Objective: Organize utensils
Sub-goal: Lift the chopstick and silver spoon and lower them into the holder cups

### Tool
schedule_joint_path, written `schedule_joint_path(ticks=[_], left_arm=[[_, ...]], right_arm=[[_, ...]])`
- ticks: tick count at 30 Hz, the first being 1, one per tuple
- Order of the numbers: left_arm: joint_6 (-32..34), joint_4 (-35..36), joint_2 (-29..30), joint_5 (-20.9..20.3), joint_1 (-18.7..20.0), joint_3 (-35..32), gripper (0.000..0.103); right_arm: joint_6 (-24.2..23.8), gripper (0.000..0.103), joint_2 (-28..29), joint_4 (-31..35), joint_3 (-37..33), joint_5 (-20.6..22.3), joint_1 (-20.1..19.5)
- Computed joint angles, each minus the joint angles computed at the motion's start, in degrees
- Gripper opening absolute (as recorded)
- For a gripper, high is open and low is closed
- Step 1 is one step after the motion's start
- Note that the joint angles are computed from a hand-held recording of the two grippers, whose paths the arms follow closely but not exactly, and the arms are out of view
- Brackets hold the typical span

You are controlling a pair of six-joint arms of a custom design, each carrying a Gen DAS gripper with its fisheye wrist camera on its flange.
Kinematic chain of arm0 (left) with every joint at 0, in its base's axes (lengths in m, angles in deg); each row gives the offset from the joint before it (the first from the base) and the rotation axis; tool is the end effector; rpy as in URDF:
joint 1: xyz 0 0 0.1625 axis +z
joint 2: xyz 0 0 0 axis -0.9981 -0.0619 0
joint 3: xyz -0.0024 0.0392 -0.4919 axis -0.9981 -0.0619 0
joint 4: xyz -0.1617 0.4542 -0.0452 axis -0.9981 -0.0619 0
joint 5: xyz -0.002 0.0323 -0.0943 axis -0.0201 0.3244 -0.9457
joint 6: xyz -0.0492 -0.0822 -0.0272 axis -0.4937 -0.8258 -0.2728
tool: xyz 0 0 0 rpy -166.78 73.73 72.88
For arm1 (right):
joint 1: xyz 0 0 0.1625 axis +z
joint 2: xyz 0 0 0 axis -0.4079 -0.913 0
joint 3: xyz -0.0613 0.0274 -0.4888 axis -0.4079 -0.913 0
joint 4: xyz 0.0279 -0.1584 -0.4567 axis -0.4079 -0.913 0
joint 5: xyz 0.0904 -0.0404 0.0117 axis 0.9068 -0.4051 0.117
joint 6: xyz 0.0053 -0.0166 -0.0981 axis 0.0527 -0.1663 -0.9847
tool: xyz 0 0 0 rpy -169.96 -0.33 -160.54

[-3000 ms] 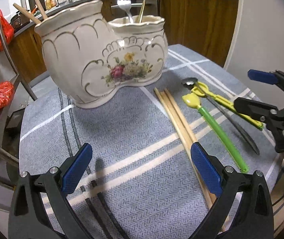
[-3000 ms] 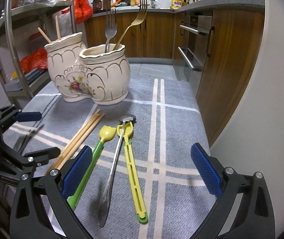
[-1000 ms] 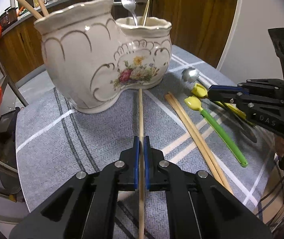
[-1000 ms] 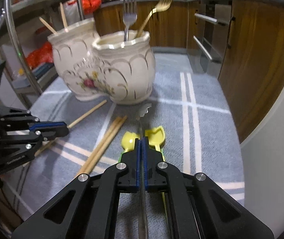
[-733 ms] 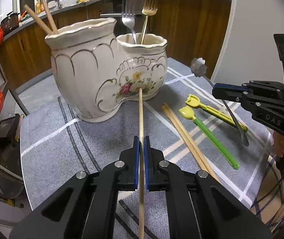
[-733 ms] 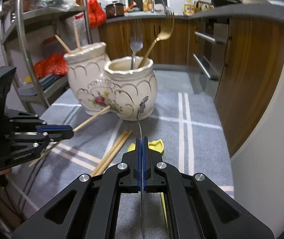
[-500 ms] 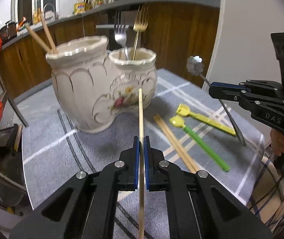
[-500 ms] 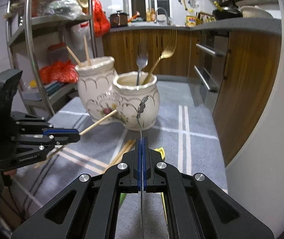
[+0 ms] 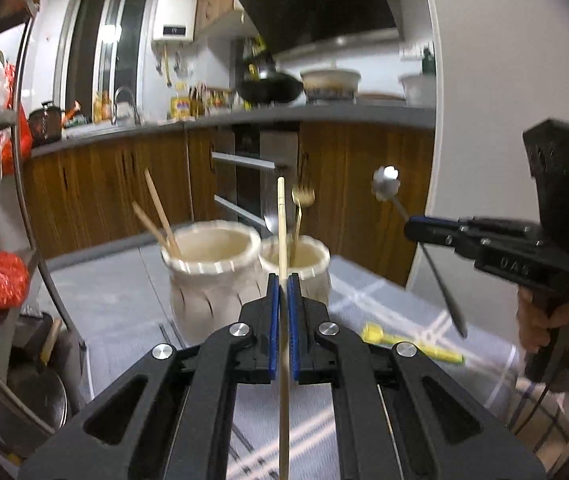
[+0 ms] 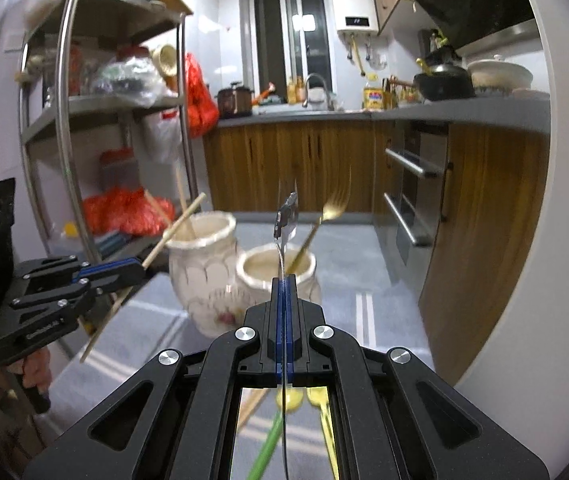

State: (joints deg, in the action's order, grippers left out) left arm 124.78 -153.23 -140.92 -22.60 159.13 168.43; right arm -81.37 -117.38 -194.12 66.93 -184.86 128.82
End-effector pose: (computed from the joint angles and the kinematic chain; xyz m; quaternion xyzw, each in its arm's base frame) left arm -0.0960 -0.8157 0.3397 0.3987 0.7908 -0.4305 0.1743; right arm 0.3204 -0.7775 0.1193 0.3214 -0.8103 0.4562 0.1787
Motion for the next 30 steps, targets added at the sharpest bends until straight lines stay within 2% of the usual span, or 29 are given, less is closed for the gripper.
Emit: schedule_joint_path(ticks=[4,12,15,21,25,30], left_arm=[[-0.4,-1.0,2.1,-2.5,0.2,-4.6,0.004],[-10.1,4.6,7.7,-9.9,1.7,-18.2,0.004],[-11.0,4.5,10.3,-9.3,1.6,-22.1,0.004],[-10.2,1.3,14.0,-7.6,1.1,-25.7,0.004],[-7.0,-2.5,15.7,-5.1,0.6,-25.9,0.004],[0.9,-9.1,17.5,-2.6,0.2,-24.9,0.004]], right_arm=[[0.6,0.002,1.4,-0.5,-3.4,1.7,0.1],[7.5,0.002,4.8,3.4,-12.5,7.7,-0.7],[8.7,0.002,6.7,3.9,-16.1,9.2,-1.0],[10.1,0.002,10.8,3.2,-22.0,10.7,-1.3],[10.4,0.002,13.4,1.8,-24.7,10.2,-1.6],[9.0,0.002,15.7,0.4,-26.8,8.8,-1.8]])
